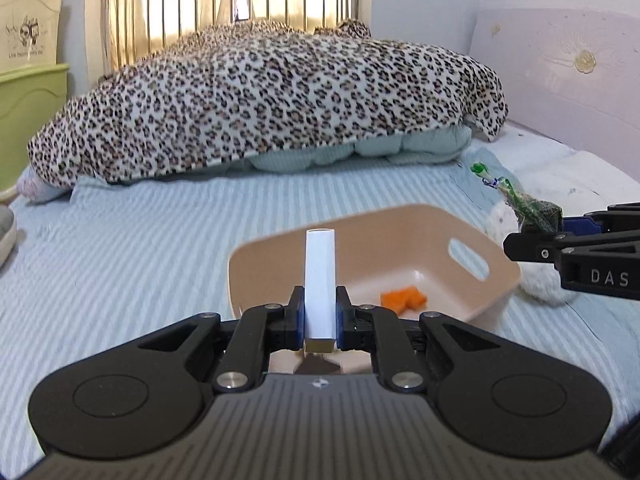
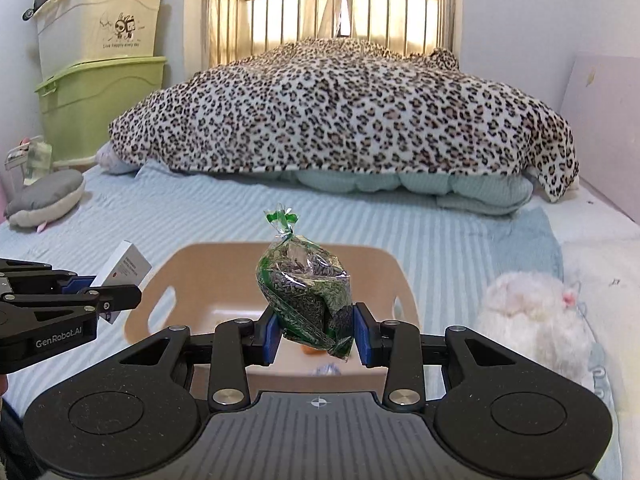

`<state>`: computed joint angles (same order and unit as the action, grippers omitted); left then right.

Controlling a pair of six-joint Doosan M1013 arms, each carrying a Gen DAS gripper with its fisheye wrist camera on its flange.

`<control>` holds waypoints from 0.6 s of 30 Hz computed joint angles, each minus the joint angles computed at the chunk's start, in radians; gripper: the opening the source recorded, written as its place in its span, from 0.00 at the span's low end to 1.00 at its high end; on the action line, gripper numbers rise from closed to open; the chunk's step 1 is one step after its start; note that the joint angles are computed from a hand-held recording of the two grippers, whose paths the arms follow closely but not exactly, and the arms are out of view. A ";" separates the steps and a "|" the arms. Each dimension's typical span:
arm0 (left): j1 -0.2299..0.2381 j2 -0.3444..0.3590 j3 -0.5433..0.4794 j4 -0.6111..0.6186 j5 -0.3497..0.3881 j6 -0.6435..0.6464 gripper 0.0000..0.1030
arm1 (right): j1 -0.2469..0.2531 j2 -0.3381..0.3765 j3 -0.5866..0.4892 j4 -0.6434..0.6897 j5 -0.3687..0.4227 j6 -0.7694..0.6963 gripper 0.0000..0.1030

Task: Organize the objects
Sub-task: 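Carry both items over the basket and open both tools to drop them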

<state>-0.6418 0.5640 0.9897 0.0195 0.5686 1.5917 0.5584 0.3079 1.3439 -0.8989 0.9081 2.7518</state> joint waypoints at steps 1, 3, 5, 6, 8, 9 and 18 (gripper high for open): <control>-0.002 0.011 -0.018 0.014 0.007 -0.010 0.15 | -0.004 0.005 -0.005 -0.004 0.000 0.000 0.34; -0.004 0.035 -0.055 0.032 0.024 -0.025 0.15 | -0.011 0.016 -0.016 -0.007 0.001 -0.006 0.34; -0.006 0.061 -0.096 0.057 0.047 -0.045 0.15 | -0.019 0.027 -0.026 -0.004 0.002 -0.017 0.34; -0.007 0.073 -0.113 0.073 0.057 -0.059 0.15 | -0.024 0.033 -0.031 -0.002 0.003 -0.022 0.34; -0.008 0.102 -0.152 0.100 0.083 -0.081 0.15 | -0.032 0.045 -0.042 0.005 0.004 -0.031 0.34; -0.010 0.116 -0.171 0.110 0.100 -0.090 0.15 | -0.037 0.051 -0.047 0.011 0.004 -0.038 0.34; -0.014 0.246 -0.356 0.137 0.289 -0.085 0.15 | -0.072 0.117 -0.106 0.097 0.043 -0.141 0.34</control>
<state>-0.6555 0.8101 0.6340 0.1567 0.8580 1.5071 0.4866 0.4252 1.2379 -0.8015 0.9515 2.6112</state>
